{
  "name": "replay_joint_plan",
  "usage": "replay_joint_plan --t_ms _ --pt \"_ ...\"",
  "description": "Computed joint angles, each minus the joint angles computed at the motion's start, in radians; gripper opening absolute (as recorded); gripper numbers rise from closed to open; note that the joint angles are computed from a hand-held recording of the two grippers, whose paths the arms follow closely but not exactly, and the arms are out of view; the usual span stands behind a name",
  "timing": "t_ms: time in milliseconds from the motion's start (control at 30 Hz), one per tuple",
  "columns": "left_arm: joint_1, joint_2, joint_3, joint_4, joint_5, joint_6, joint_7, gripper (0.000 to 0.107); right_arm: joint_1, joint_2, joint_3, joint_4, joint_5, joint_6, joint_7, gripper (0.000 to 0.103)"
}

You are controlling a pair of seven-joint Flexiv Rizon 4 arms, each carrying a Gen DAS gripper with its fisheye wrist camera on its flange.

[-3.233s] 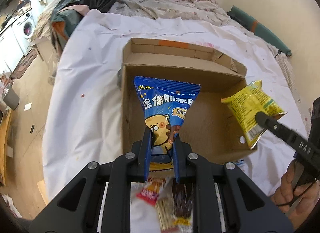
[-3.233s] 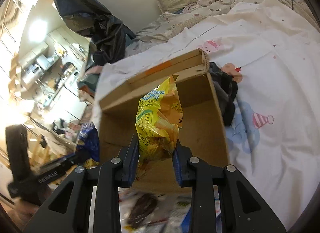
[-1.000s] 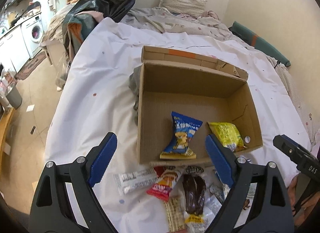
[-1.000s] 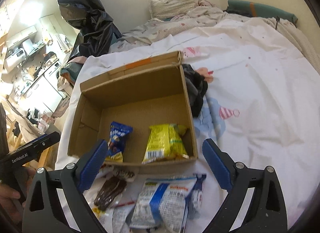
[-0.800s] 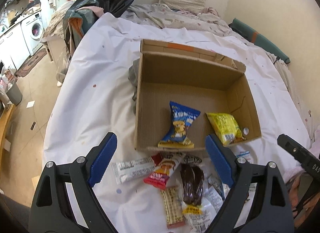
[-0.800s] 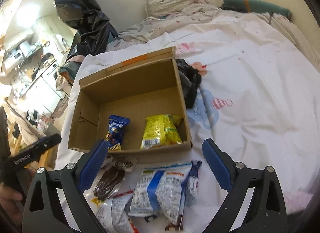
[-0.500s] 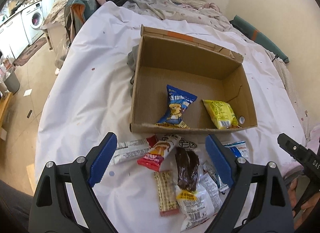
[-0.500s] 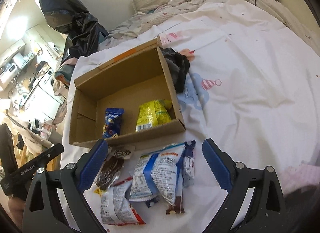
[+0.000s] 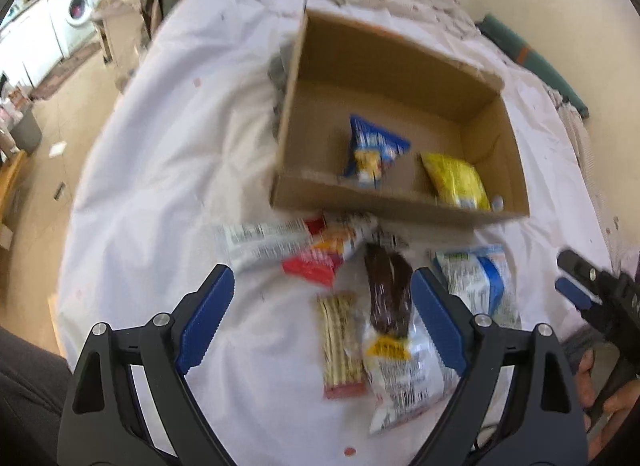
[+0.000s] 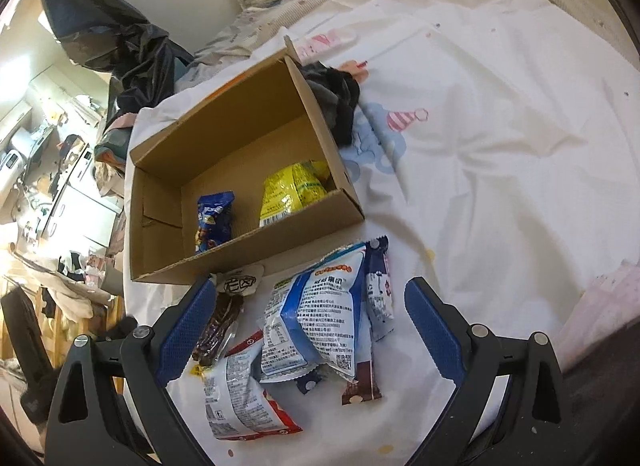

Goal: Organize snacks
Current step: 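Grasp the white snack bag with the left tool while the right tool grasps the blue-striped bag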

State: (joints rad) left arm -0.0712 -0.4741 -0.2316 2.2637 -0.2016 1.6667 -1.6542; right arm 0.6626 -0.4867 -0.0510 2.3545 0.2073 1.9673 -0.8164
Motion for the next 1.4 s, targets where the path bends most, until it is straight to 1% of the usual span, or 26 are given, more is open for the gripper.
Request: replay_joint_plan --t_ms 67,167,200,233,300,433,533,567,600,667,700,733,767,800,833,867,933,1000,1033,1100,1200,1233,1300,1333,1367,1400 --pt "0.046 -0.007 -0.062 0.016 -0.009 -0.020 0.003 0.088 0.016 0.001 -0.015 -0.002 0.006 -0.013 0.000 0.097" --pt "0.147 -0.031 -0.212 0.056 -0.059 -0.049 0.003 0.088 0.024 0.002 -0.025 -0.002 0.007 -0.025 0.004 0.097" --pt "0.148 -0.040 -0.230 0.056 -0.056 -0.064 -0.013 0.088 0.019 0.001 -0.021 -0.002 0.005 -0.025 0.008 0.097" --pt "0.121 -0.044 -0.217 0.052 -0.057 -0.076 -0.022 0.088 0.011 0.000 -0.015 -0.003 0.002 -0.026 0.012 0.097" --pt "0.027 -0.055 -0.153 0.022 -0.063 -0.120 -0.049 0.088 0.004 -0.001 -0.010 -0.004 -0.002 -0.025 0.019 0.097" --pt "-0.122 -0.090 -0.041 -0.052 -0.074 -0.197 -0.100 0.088 -0.010 -0.002 0.001 0.000 -0.006 -0.014 0.029 0.097" --pt "-0.279 -0.118 0.116 -0.134 -0.017 -0.261 -0.161 0.088 -0.027 -0.005 0.013 0.002 -0.008 -0.003 0.034 0.097" --pt "-0.317 -0.127 0.157 -0.159 0.005 -0.287 -0.181 0.088 -0.037 -0.007 0.020 0.000 -0.010 -0.001 0.038 0.097" --pt "-0.350 -0.134 0.193 -0.179 0.026 -0.311 -0.209 0.088 -0.040 -0.009 0.022 0.000 -0.010 0.000 0.042 0.097" --pt "-0.364 -0.144 0.210 -0.199 0.047 -0.335 -0.237 0.088 0.005 -0.006 -0.023 0.002 0.013 -0.013 0.038 0.097" --pt "-0.359 -0.146 0.204 -0.202 0.053 -0.341 -0.241 0.084 0.015 -0.005 -0.033 0.002 0.016 -0.015 0.036 0.097" --pt "-0.349 -0.147 0.194 -0.200 0.056 -0.337 -0.240 0.072 0.014 -0.005 -0.031 0.000 0.015 -0.013 0.036 0.097" --pt "-0.353 -0.146 0.199 -0.201 0.068 -0.342 -0.244 0.070 0.003 -0.007 -0.020 -0.002 0.009 -0.009 0.036 0.097" --pt "-0.354 -0.140 0.201 -0.197 0.079 -0.338 -0.245 0.063 -0.003 -0.007 -0.015 -0.004 0.006 -0.008 0.036 0.097" --pt "-0.348 -0.136 0.194 -0.190 0.083 -0.331 -0.244 0.061 -0.013 -0.009 -0.006 -0.006 0.001 -0.006 0.037 0.097" --pt "-0.334 -0.130 0.177 -0.179 0.080 -0.327 -0.234 0.059 -0.016 -0.009 -0.003 -0.006 0.001 -0.004 0.038 0.097" --pt "-0.270 -0.106 0.109 -0.134 0.046 -0.320 -0.192 0.052 -0.011 -0.009 -0.009 -0.006 0.003 -0.007 0.038 0.097" --pt "-0.228 -0.066 0.061 -0.092 0.015 -0.337 -0.152 0.052 0.002 -0.007 -0.022 -0.004 0.012 -0.012 0.039 0.097" --pt "-0.202 -0.040 0.029 -0.060 -0.007 -0.330 -0.124 0.052 -0.009 -0.008 -0.012 -0.004 0.009 -0.009 0.043 0.098" --pt "-0.171 0.007 -0.008 -0.012 -0.039 -0.325 -0.075 0.052 -0.037 -0.009 0.012 -0.005 0.000 -0.005 0.052 0.097" --pt "-0.114 0.095 -0.067 0.064 -0.120 -0.315 0.012 0.052 -0.061 -0.012 0.033 -0.005 -0.007 0.001 0.066 0.097" --pt "-0.111 0.117 -0.069 0.073 -0.143 -0.321 0.029 0.052 -0.069 -0.013 0.040 -0.006 -0.011 0.001 0.070 0.097" --pt "-0.086 0.172 -0.097 0.113 -0.218 -0.307 0.095 0.052 -0.075 -0.013 0.045 -0.007 -0.019 -0.005 0.074 0.097" --pt "-0.090 0.191 -0.086 0.121 -0.229 -0.300 0.114 0.052 -0.077 -0.013 0.046 -0.007 -0.024 -0.009 0.076 0.097" --pt "-0.103 0.212 -0.059 0.125 -0.223 -0.286 0.119 0.052 -0.091 -0.014 0.058 -0.010 -0.037 -0.014 0.077 0.097" --pt "-0.107 0.225 -0.038 0.129 -0.229 -0.274 0.130 0.052 -0.124 -0.014 0.087 -0.014 -0.064 -0.025 0.079 0.097"
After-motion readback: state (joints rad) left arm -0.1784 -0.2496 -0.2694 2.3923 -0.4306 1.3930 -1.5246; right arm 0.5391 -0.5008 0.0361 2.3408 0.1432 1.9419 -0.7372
